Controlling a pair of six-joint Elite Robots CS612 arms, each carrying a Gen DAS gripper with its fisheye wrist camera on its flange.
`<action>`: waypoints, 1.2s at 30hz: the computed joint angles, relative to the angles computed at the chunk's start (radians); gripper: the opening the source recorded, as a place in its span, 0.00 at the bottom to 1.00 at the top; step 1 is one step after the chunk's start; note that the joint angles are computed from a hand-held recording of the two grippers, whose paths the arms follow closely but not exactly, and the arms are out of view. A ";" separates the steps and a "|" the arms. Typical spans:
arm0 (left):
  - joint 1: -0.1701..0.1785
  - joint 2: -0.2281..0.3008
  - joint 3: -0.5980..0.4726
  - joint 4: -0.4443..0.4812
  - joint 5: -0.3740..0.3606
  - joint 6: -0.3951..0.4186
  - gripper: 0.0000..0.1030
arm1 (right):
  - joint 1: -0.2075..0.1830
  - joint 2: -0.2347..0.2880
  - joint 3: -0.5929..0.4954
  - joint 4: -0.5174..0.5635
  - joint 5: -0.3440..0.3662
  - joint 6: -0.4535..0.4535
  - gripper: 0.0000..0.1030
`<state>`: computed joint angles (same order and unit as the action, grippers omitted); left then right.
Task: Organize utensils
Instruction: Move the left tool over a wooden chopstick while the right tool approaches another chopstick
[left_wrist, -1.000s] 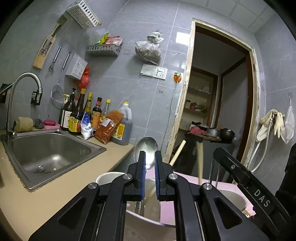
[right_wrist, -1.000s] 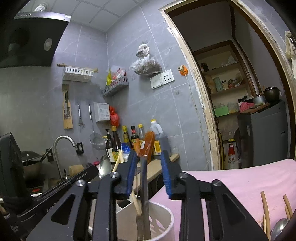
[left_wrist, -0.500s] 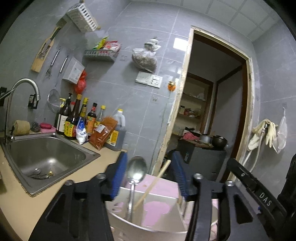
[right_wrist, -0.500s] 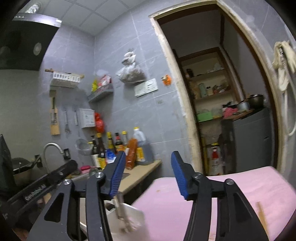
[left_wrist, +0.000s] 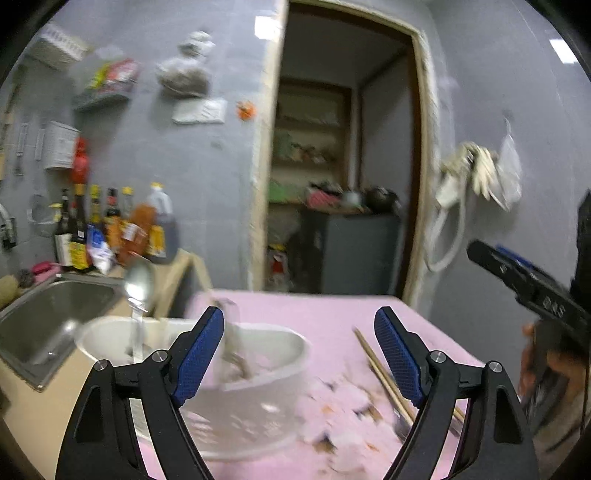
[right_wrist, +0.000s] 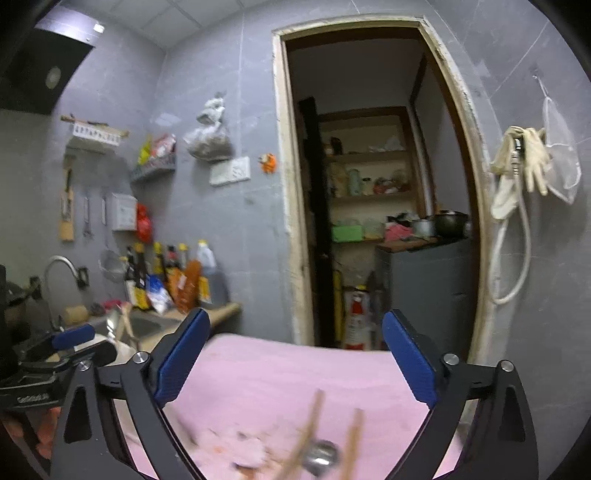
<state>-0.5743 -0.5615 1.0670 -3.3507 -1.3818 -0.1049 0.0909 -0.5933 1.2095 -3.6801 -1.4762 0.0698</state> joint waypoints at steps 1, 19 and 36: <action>-0.003 0.002 -0.003 0.018 -0.010 0.003 0.77 | -0.005 -0.007 0.013 0.010 -0.010 -0.008 0.94; -0.042 0.062 -0.140 0.370 -0.099 0.112 0.77 | -0.078 -0.047 0.095 0.352 0.060 0.030 0.79; 0.012 0.252 -0.571 0.928 -0.345 -0.081 0.25 | -0.080 -0.024 -0.033 0.784 0.127 -0.050 0.34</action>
